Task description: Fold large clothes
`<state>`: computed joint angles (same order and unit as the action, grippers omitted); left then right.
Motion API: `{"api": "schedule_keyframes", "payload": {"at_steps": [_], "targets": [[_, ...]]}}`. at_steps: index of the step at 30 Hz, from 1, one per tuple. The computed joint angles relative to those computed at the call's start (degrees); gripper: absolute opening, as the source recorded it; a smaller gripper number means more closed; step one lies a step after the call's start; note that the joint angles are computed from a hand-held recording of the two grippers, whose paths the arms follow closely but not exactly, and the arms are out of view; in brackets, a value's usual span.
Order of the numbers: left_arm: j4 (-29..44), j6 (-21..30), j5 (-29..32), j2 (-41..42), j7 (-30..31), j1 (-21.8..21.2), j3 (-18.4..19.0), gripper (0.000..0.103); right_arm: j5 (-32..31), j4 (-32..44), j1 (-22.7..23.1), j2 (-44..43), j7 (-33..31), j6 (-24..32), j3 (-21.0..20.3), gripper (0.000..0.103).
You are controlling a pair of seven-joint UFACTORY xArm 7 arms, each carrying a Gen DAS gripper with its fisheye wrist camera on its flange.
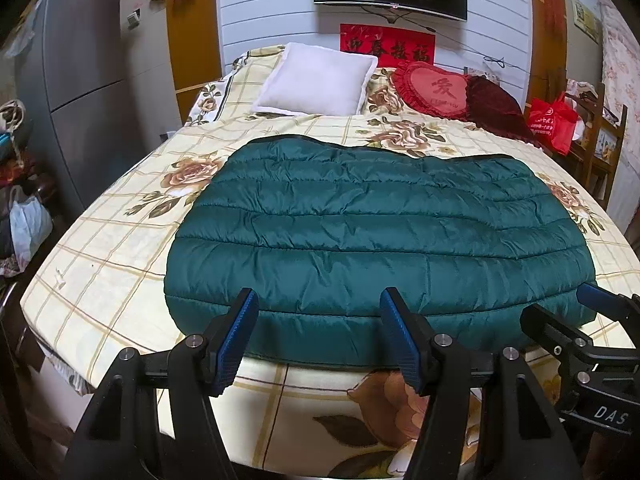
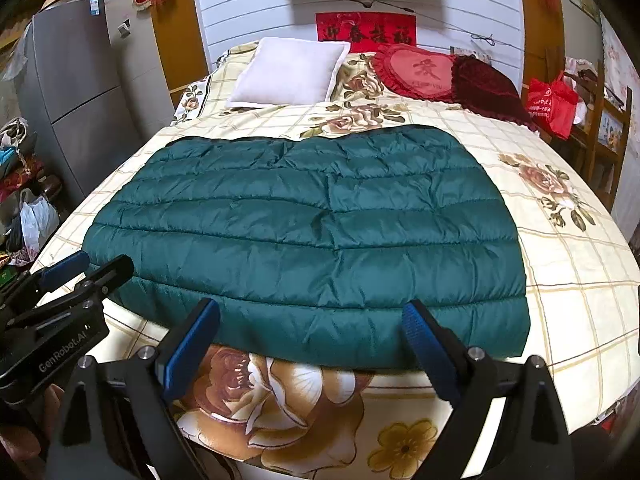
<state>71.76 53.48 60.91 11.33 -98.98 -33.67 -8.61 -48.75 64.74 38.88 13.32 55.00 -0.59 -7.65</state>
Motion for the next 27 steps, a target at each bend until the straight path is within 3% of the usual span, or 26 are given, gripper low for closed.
{"api": "schedule_keyframes", "payload": {"at_steps": [10, 18, 27], "targets": [[0.28, -0.64, -0.22, 0.59, 0.27, 0.12, 0.31, 0.065, 6.47, 0.01, -1.79, 0.93, -6.07, -0.01, 2.32, 0.095], [0.72, -0.41, -0.08, 1.04, 0.18, -0.08, 0.54, 0.065, 9.09, -0.09, 0.76, 1.19, -8.2, -0.46, -0.23, 0.095], [1.43, -0.31, -0.46, 1.59, 0.56, -0.27, 0.83, 0.065, 13.31, 0.31, 0.61, 1.69, -12.16, -0.1, 0.47, 0.095]]}}
